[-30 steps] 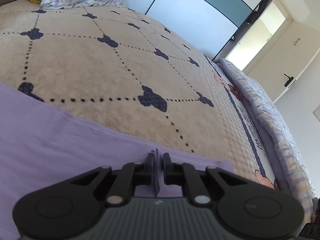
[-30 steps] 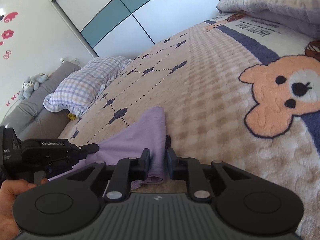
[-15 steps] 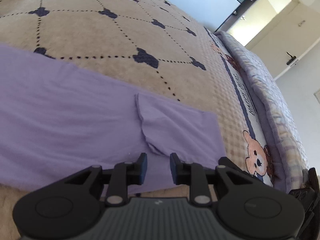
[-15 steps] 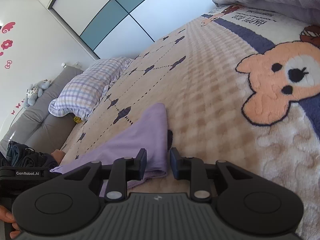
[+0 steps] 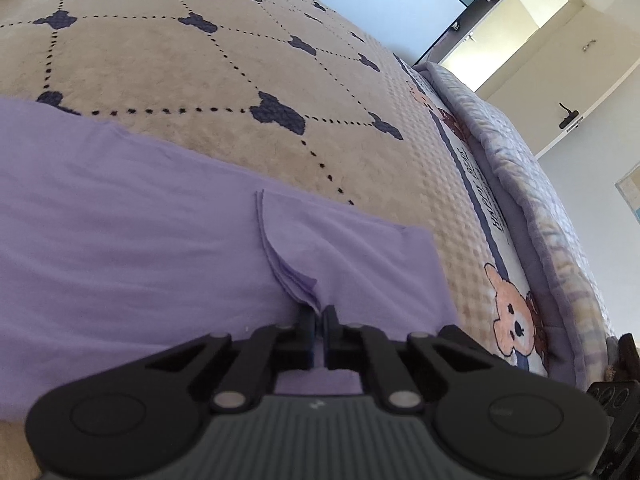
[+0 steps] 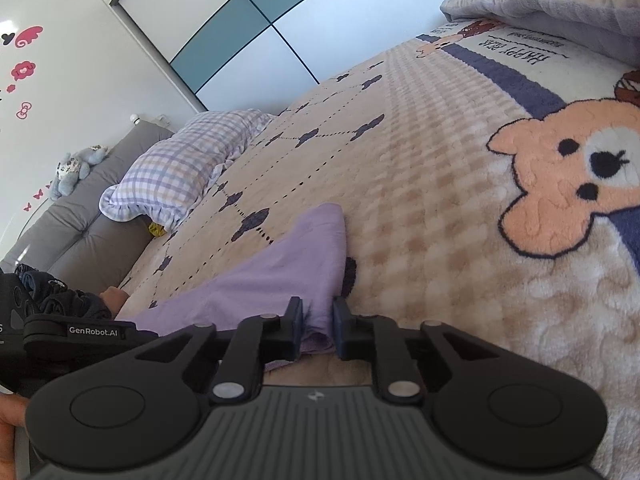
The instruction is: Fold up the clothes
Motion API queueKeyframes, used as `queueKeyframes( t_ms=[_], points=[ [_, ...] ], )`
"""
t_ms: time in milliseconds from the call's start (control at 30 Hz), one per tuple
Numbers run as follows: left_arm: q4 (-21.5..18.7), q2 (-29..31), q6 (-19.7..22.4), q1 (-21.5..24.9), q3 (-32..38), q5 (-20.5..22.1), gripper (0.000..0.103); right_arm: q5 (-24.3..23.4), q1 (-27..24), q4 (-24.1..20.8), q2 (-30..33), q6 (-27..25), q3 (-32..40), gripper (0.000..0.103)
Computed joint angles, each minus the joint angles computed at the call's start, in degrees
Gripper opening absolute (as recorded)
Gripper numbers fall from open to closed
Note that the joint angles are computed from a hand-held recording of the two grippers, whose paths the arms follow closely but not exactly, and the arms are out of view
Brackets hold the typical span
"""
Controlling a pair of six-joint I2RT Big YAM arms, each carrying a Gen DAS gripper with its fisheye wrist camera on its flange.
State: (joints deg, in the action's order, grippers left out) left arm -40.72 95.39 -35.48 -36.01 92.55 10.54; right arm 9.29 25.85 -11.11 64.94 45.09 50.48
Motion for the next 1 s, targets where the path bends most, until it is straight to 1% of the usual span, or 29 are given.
queueKeyframes(
  t_ms=[100,167,200,233,300,333,367,433,467,500,533,567,600,633,667,733,767,800,833,933,1000],
  points=[
    [1.0,-1.2,1.0,0.3,-0.5,-1.2,0.003,-0.2,-0.2,1.2,-0.4,0.3,-0.6,0.012],
    [0.2,-0.7,1.5,0.4,-0.1,-1.8,0.004,-0.6,-0.1,0.9,-0.1,-0.4,-0.2,0.012],
    [-1.2,0.1,2.0,0.6,0.6,-0.5,0.004,-0.7,-0.1,0.6,0.1,-0.5,0.0,0.015],
    [-1.9,0.5,2.0,0.8,0.8,0.6,0.004,-0.9,-0.2,0.4,0.2,-0.1,0.1,0.017],
    [-1.9,0.5,2.0,0.8,0.8,1.5,0.005,-1.6,-1.0,0.4,-0.1,2.1,-0.4,0.023],
    [-1.2,0.2,2.9,0.8,0.7,1.8,0.005,-2.5,-1.5,0.8,-0.4,3.2,-0.8,0.023],
    [-0.6,-0.1,3.8,0.8,0.6,2.1,0.007,-2.9,-1.6,1.0,-0.5,3.8,-1.0,0.023],
    [-0.3,-0.6,5.8,0.5,0.8,1.1,0.019,-2.7,-1.3,0.3,-0.5,3.4,-0.7,0.023],
    [-0.4,-0.8,6.4,0.3,0.9,0.4,0.022,-2.6,-1.1,-0.3,-0.3,2.8,-0.3,0.024],
    [-0.4,-0.8,6.5,0.2,0.9,-0.2,0.027,-2.3,-0.7,-0.9,-0.1,2.1,0.0,0.024],
    [-0.4,-0.8,6.3,0.2,0.9,-0.3,0.028,-1.4,-0.3,-1.4,0.1,1.1,0.4,0.024],
    [-0.6,-0.6,6.1,0.2,0.9,-0.3,0.028,-0.5,0.2,-1.9,0.3,0.1,0.8,0.021],
    [-0.5,-0.5,6.2,0.2,0.9,0.0,0.028,0.3,0.6,-2.4,0.5,-0.8,1.1,0.011],
    [-0.4,-0.4,6.3,0.1,0.8,0.3,0.028,1.5,1.1,-2.6,0.6,-1.8,1.4,0.009],
    [0.0,-0.4,6.5,0.0,0.7,0.7,0.028,3.2,1.7,-2.1,0.4,-2.7,1.2,0.009],
    [1.1,-0.2,6.9,-0.2,0.3,1.0,0.032,6.4,2.4,-0.2,-0.5,-4.2,0.4,0.008],
    [1.3,0.2,7.4,-0.4,0.3,0.8,0.033,7.1,2.4,0.4,-0.8,-4.1,0.1,0.008],
    [-0.2,0.9,8.0,-0.6,1.0,-0.1,0.033,7.3,2.3,0.7,-1.0,-3.9,-0.1,0.008],
    [-1.0,1.2,8.1,-0.7,1.1,-0.9,0.029,6.5,1.9,0.1,-0.7,-3.4,0.0,0.008],
    [-2.0,0.8,8.2,-0.4,1.4,-1.4,0.029,3.3,0.9,-1.2,0.0,-2.9,0.6,0.008],
    [-2.9,0.3,8.2,-0.1,1.9,-2.0,0.034,1.4,0.3,-1.3,0.0,-1.6,0.5,0.016]
  ],
)
